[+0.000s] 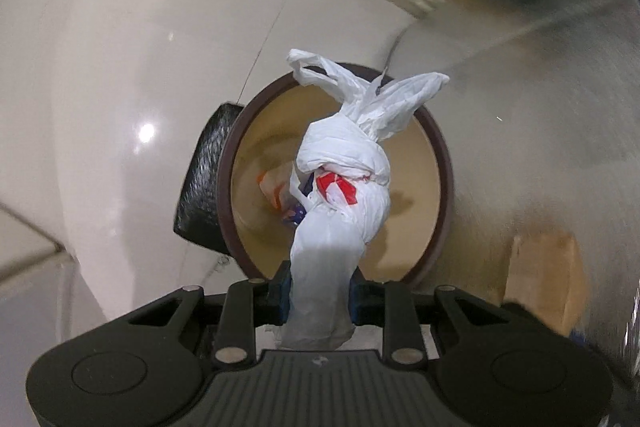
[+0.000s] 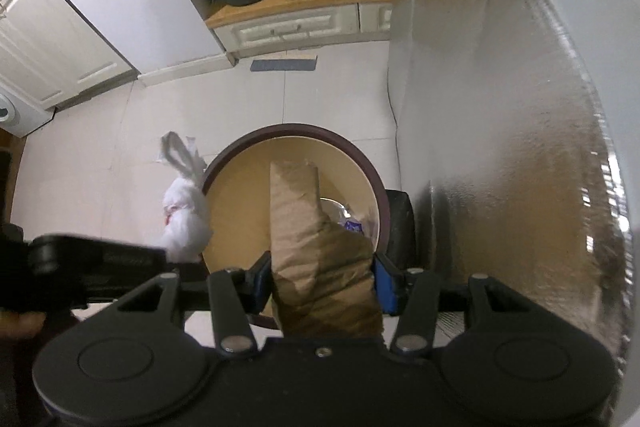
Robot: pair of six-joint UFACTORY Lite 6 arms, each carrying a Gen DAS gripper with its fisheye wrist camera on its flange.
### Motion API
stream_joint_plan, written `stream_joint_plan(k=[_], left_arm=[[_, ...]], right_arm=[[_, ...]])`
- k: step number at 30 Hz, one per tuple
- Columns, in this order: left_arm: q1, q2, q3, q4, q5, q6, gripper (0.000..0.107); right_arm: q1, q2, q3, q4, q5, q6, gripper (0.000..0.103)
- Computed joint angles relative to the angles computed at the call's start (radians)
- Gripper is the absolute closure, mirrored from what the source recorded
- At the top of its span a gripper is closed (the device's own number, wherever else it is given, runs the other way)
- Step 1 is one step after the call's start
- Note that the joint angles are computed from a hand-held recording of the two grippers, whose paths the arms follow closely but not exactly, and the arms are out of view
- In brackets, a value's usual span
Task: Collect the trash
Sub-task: 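Open both tools to drop the white bag and paper bag into the wastebasket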
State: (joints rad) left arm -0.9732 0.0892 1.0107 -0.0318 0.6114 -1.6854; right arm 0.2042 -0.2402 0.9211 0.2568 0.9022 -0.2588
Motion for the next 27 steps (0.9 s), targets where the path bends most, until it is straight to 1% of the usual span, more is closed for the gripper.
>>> stream_joint_plan(k=[3,4,7,8,9,11,16,20,23,24,25,27], left_arm=[[0.019,0.034,-0.033,-0.044,-0.066,-0.035,0.078],[0.018,0.039,-0.040,-0.046,-0.074,-0.052,0.075],[0.040,0.050,-0.050,-0.076,-0.080,-0.006,0.061],[0.038,0.061,-0.034,-0.074,-0.068,0.005,0.057],[0.031,0.066,-0.022,-0.065,-0.053,0.010,0.050],[0.025,0.068,-0.015,-0.046,-0.030,0.025,0.044],[0.011,0.068,0.006,-0.011,0.060,0.112,0.042],[-0.007,0.062,0.010,0.030,0.108,0.154,0.040],[-0.027,0.057,0.018,0.065,0.139,0.160,0.035],[-0.034,0.053,0.019,0.076,0.148,0.161,0.033],[-0.037,0.055,0.023,0.081,0.154,0.166,0.030],[-0.047,0.057,0.033,0.090,0.171,0.174,0.024]], right_arm=[[0.002,0.029,-0.002,0.008,-0.025,0.002,0.051],[0.002,0.042,-0.003,0.015,-0.036,0.000,0.051],[0.002,0.073,-0.006,0.031,-0.057,-0.005,0.051],[0.004,0.087,-0.005,0.036,-0.065,-0.008,0.051],[-0.003,0.101,0.000,0.045,-0.069,-0.020,0.051],[-0.001,0.127,0.007,0.052,-0.080,-0.021,0.050],[0.012,0.192,0.027,0.053,-0.104,-0.024,0.049],[0.025,0.231,0.042,0.068,-0.120,-0.038,0.048],[0.017,0.258,0.061,0.166,-0.140,-0.104,0.037],[0.017,0.266,0.068,0.189,-0.146,-0.117,0.030],[0.023,0.267,0.070,0.191,-0.163,-0.110,0.023],[0.039,0.262,0.068,0.156,-0.183,-0.073,0.016]])
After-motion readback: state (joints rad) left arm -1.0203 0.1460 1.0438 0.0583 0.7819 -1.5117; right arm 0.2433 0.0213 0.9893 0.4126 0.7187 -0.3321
